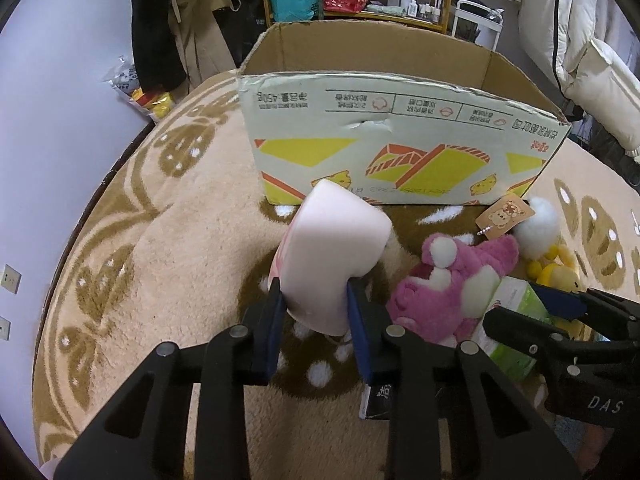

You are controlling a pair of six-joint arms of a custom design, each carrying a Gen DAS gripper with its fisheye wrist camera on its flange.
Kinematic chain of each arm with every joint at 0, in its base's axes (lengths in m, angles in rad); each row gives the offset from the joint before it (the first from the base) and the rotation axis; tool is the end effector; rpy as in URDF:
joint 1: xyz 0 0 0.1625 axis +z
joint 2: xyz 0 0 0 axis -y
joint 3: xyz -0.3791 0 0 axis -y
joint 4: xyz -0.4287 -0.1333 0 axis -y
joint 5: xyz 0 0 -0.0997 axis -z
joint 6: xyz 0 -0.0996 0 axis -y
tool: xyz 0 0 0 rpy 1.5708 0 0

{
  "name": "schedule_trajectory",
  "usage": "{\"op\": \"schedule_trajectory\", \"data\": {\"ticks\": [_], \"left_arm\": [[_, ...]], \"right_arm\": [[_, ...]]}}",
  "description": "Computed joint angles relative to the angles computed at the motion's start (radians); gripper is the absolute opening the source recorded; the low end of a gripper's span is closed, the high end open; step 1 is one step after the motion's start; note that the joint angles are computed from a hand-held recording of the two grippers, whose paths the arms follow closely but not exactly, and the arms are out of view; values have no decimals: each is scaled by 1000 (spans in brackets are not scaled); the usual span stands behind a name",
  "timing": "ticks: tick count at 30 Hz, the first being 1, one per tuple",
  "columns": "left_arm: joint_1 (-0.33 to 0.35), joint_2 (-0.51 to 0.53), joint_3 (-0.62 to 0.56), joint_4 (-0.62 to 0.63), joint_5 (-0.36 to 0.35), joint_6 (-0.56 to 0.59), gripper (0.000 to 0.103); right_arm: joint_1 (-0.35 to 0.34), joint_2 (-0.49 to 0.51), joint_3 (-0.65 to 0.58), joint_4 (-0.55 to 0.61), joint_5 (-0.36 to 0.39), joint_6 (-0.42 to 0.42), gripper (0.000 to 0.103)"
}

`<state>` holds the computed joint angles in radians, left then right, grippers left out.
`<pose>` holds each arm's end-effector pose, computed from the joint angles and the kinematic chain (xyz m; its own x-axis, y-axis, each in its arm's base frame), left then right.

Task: Organize soft objects
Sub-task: 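Close left gripper on the roll cushion while right gripper closes on the tissue pack, then lift the roll cushion with left tool while right tool carries the tissue pack over the box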

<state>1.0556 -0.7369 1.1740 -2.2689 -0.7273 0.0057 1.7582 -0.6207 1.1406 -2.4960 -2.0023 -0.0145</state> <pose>-0.2048 -0.7833 0.1975 -0.6708 0.1646 -0.7231 0.4799 0.8398 -0.2539 0.2405 -0.7765 0.1262 -0.9206 -0.0203 0.3900 -0.1846 0.9027 -0.3887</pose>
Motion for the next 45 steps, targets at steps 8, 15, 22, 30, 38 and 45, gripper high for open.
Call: {"op": "schedule_trajectory", "data": {"ticks": [8,15,22,30,38,45], "left_arm": [[-3,-28,23,11,-5,-35,28],[-13,-64,68,-36,1,-31,28],[-22,-83,94,-65,15,-31,28],[-38,-106,130,-112,47,-6,28],[-40,-114,138,-123,50,-12,28],[-41,-119,147,-157,55,-5,28]], "right_arm": [[0,-14,20,-57,3,-20,57],[14,-19,36,-115,-4,-40,50],[21,-17,36,-128,-13,-44,48],[21,-47,58,-187,-11,-47,45],[25,-50,55,-207,-27,-70,41],[28,-56,61,-236,-28,-86,39]]}}
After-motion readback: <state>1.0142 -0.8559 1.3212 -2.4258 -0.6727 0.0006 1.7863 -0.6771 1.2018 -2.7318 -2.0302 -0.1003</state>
